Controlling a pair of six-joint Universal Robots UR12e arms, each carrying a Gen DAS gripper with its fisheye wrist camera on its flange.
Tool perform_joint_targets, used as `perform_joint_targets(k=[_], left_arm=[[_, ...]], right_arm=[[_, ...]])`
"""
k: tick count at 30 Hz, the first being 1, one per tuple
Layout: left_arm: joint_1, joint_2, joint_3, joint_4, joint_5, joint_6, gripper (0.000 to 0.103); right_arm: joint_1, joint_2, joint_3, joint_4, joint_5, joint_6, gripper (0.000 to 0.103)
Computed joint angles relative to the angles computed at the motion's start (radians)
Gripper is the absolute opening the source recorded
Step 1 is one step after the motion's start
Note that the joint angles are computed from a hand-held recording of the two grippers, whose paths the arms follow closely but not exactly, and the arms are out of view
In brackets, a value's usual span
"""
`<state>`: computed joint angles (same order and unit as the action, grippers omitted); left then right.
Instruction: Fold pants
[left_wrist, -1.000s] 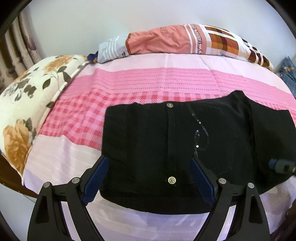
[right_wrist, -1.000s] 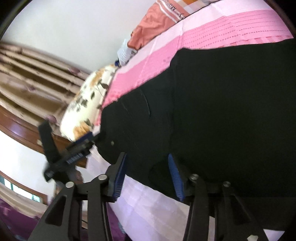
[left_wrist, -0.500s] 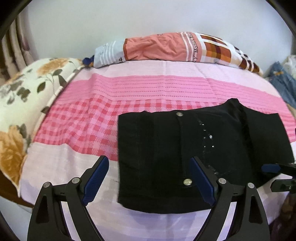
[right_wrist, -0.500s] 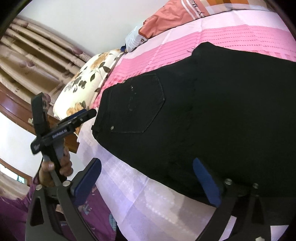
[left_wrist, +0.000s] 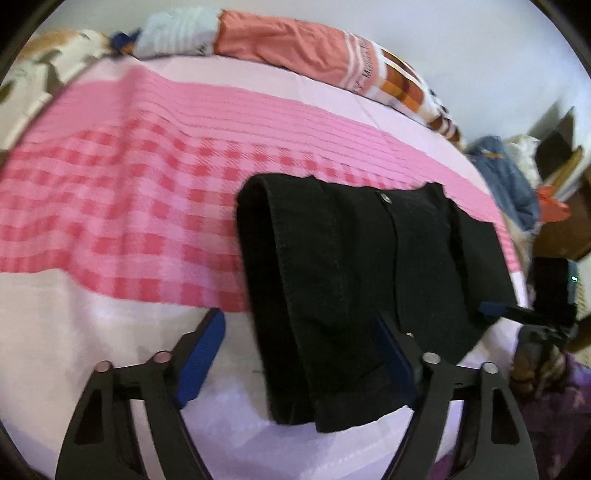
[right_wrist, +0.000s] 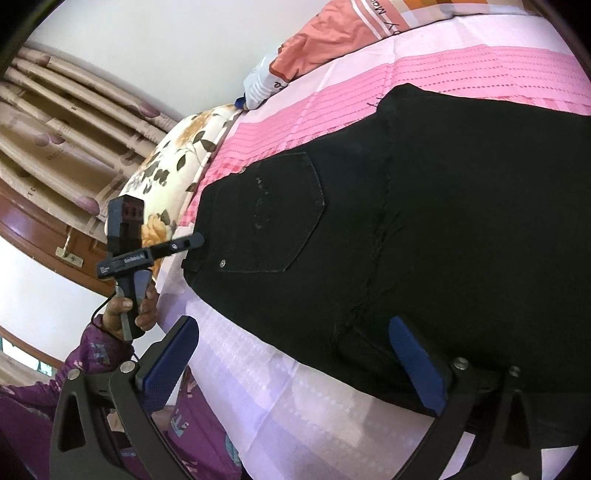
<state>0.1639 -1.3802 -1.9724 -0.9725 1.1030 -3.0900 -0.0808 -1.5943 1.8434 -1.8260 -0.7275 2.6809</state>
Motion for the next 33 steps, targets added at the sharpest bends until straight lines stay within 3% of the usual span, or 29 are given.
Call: perform_joint_targets(k=[2,5,9,13,16,20,25,29,33], left_arm=[[0.003,-0.020,0.020,-0.059,-0.022,0.033,0.073],[0.025,-0.036,0.039,-0.123,-0.117,0.084,0.073],[0.033,-0.047,0.069,-0.237,-0.148,0.187,0.073],[0.083,-0.041,0.092,-0.444,-0.235,0.313,0.073],[0.110,-0.028,0.086,-0.547,-0.291,0.366,0.073],[0.141,-0.021,0.070,-0.591,-0.365,0.368,0.073],[0.178,-0.045,0.056,-0.673,-0.509,0.340,0.073],[0.191,-0.029,0.052,-0.652,-0.477,0.279,0.073],[0.198,-0.025,0.061,-0.738,-0.469,0.311,0.073]], right_arm=[[0.002,0.003,-0.003,-0.004,0.000,0.020,0.102],[0.004,0.006,-0.006,-0.007,-0.004,0.050,0.102],[0.007,0.017,-0.019,0.003,-0.010,0.092,0.102],[0.006,0.023,-0.026,0.008,-0.009,0.134,0.102],[0.008,0.027,-0.027,-0.005,-0.012,0.166,0.102],[0.013,0.029,-0.029,-0.028,-0.021,0.210,0.103],[0.021,0.030,-0.032,-0.039,-0.036,0.235,0.103],[0.021,0.031,-0.032,-0.041,-0.036,0.246,0.103],[0.024,0.032,-0.033,-0.046,-0.041,0.252,0.103]])
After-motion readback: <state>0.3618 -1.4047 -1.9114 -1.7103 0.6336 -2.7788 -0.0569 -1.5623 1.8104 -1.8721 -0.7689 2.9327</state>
